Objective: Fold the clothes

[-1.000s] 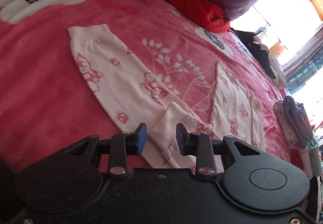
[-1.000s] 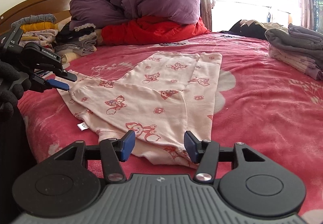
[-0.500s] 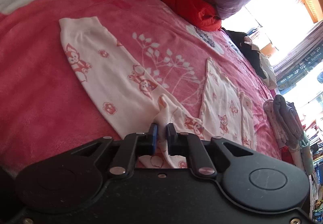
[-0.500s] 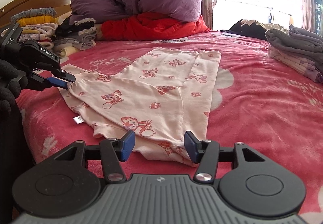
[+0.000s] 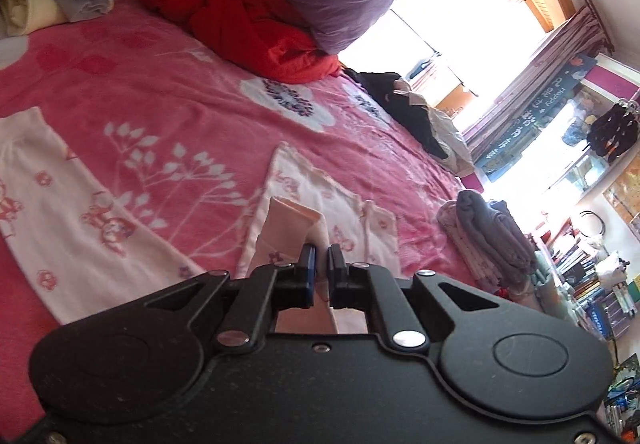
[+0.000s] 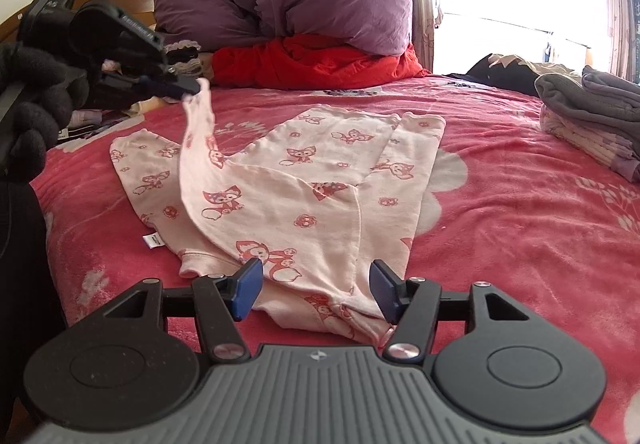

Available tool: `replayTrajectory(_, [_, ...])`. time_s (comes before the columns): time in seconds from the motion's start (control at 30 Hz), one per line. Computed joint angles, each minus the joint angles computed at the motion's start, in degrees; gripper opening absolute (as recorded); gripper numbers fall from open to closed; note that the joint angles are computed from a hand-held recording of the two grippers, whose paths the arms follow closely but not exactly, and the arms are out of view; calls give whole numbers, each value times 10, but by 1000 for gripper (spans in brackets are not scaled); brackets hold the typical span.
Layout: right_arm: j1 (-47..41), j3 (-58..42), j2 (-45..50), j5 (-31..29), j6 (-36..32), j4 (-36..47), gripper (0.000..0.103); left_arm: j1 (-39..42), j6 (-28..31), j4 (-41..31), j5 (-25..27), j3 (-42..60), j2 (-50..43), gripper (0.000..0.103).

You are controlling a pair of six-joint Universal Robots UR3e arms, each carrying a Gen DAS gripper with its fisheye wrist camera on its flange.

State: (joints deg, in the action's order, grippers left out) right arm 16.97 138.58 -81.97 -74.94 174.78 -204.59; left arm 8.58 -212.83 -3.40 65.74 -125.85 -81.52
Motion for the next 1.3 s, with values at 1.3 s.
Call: replayTrajectory(1.3, [-42, 9, -1, 41, 35, 5, 51, -220, 11, -277, 205, 778, -580, 3])
